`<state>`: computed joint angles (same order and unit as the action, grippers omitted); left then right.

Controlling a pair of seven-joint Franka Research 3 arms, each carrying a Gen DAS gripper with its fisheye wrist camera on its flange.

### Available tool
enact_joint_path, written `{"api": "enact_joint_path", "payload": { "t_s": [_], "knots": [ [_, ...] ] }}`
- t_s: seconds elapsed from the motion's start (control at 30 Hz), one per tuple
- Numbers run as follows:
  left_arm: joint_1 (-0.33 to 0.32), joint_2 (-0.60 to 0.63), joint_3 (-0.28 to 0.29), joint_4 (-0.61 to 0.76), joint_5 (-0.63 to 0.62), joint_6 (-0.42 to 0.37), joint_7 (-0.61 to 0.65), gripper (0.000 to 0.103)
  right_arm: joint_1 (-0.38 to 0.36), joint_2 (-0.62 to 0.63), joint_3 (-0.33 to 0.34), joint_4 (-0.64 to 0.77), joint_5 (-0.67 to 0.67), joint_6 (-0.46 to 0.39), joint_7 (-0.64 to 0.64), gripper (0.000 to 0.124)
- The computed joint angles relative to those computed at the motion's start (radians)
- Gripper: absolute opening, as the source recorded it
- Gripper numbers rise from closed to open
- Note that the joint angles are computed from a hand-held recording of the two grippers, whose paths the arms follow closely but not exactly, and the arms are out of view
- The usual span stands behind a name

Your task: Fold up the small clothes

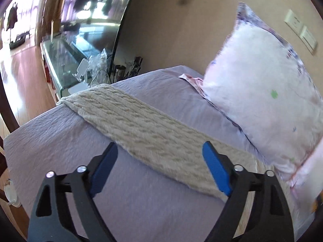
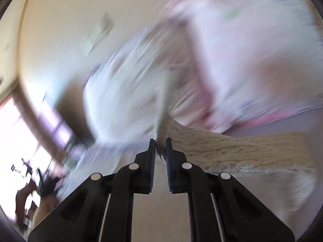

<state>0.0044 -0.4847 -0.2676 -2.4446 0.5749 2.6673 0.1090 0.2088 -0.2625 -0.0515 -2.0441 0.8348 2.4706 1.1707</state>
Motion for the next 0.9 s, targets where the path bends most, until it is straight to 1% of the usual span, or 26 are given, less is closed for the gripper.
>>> {"api": "enact_joint_path", "payload": {
  "t_s": [0.03, 0.07, 0.1, 0.13, 0.17, 0.2, 0.23, 0.27, 0.33, 0.37, 0.4, 0.43, 0.47, 0.5, 0.53, 0.57, 0.6, 0.63, 0.67, 0.7, 0.77, 0.83, 0.87, 0.9],
  "knots": [
    [-0.008, 0.009, 0.026, -0.004, -0.020, 0.024, 0.014, 0.077, 0.012, -0.003, 0.003, -0.007, 0.022, -0.001, -0.014, 0.028],
    [-0.022, 0.023, 0.061, -0.010, -0.058, 0.057, 0.036, 0.077, 0.019, -0.018, 0.003, -0.024, 0.048, 0.022, -0.031, 0.042],
    [-0.031, 0.030, 0.085, -0.015, -0.097, 0.067, 0.053, 0.076, 0.021, -0.045, 0.003, -0.052, 0.066, 0.066, -0.046, 0.060],
    [-0.033, 0.035, 0.097, -0.019, -0.125, 0.073, 0.064, 0.075, 0.015, -0.081, 0.008, -0.090, 0.060, 0.112, -0.043, 0.066],
    [-0.034, 0.037, 0.115, -0.033, -0.157, 0.098, 0.074, 0.072, 0.003, -0.103, 0.005, -0.108, 0.043, 0.148, -0.032, 0.072],
    [-0.020, 0.035, 0.114, -0.047, -0.164, 0.133, 0.069, 0.071, -0.019, -0.141, 0.006, -0.142, 0.008, 0.186, -0.005, 0.073],
    [-0.008, 0.030, 0.114, -0.056, -0.174, 0.154, 0.066, 0.068, -0.037, -0.166, -0.002, -0.162, -0.023, 0.196, 0.022, 0.073],
    [-0.007, 0.029, 0.126, -0.068, -0.201, 0.180, 0.067, 0.068, -0.049, -0.180, -0.005, -0.172, -0.050, 0.202, 0.051, 0.073],
    [-0.006, 0.028, 0.146, -0.097, -0.259, 0.251, 0.060, 0.066, -0.108, -0.248, -0.006, -0.231, -0.133, 0.207, 0.138, 0.074],
    [0.001, 0.028, 0.145, -0.106, -0.278, 0.272, 0.054, 0.062, -0.113, -0.259, -0.042, -0.250, -0.143, 0.205, 0.126, 0.074],
    [0.010, 0.028, 0.143, -0.113, -0.295, 0.287, 0.047, 0.059, -0.143, -0.291, -0.043, -0.282, -0.174, 0.208, 0.159, 0.074],
    [0.027, 0.027, 0.132, -0.123, -0.304, 0.306, 0.031, 0.054, -0.149, -0.294, -0.057, -0.302, -0.182, 0.222, 0.164, 0.074],
    [0.039, 0.023, 0.124, -0.126, -0.312, 0.304, 0.021, 0.043, -0.154, -0.306, -0.063, -0.321, -0.189, 0.232, 0.172, 0.074],
    [0.048, 0.017, 0.119, -0.128, -0.320, 0.282, 0.014, 0.034, -0.173, -0.333, -0.067, -0.350, -0.203, 0.234, 0.193, 0.074],
    [0.059, 0.002, 0.107, -0.139, -0.331, 0.269, -0.012, 0.023, -0.171, -0.345, -0.076, -0.365, -0.204, 0.241, 0.199, 0.074],
    [0.067, -0.027, 0.098, -0.177, -0.349, 0.293, -0.056, 0.022, -0.155, -0.363, -0.095, -0.389, -0.182, 0.273, 0.187, 0.074],
    [0.070, -0.048, 0.093, -0.200, -0.359, 0.304, -0.078, 0.022, -0.154, -0.380, -0.100, -0.404, -0.184, 0.278, 0.188, 0.074],
    [0.072, -0.066, 0.087, -0.214, -0.361, 0.307, -0.089, 0.026, -0.158, -0.397, -0.104, -0.419, -0.190, 0.282, 0.189, 0.074],
    [0.067, -0.079, 0.086, -0.214, -0.355, 0.287, -0.078, 0.033, -0.159, -0.404, -0.110, -0.427, -0.196, 0.283, 0.184, 0.075],
    [0.060, -0.079, 0.092, -0.209, -0.350, 0.283, -0.062, 0.036, -0.158, -0.404, -0.109, -0.425, -0.202, 0.283, 0.188, 0.077],
    [0.052, -0.075, 0.095, -0.190, -0.354, 0.247, -0.052, 0.037, -0.151, -0.392, -0.116, -0.421, -0.207, 0.279, 0.188, 0.077],
    [0.064, -0.088, 0.078, -0.182, -0.354, 0.208, -0.093, 0.038, -0.130, -0.398, -0.135, -0.426, -0.189, 0.273, 0.175, 0.077],
    [0.097, -0.112, 0.033, -0.165, -0.349, 0.125, -0.136, 0.064, -0.119, -0.402, -0.141, -0.430, -0.180, 0.277, 0.163, 0.077],
    [0.117, -0.125, 0.006, -0.151, -0.340, 0.062, -0.158, 0.071, -0.117, -0.408, -0.141, -0.437, -0.179, 0.282, 0.154, 0.077]
  ]
}}
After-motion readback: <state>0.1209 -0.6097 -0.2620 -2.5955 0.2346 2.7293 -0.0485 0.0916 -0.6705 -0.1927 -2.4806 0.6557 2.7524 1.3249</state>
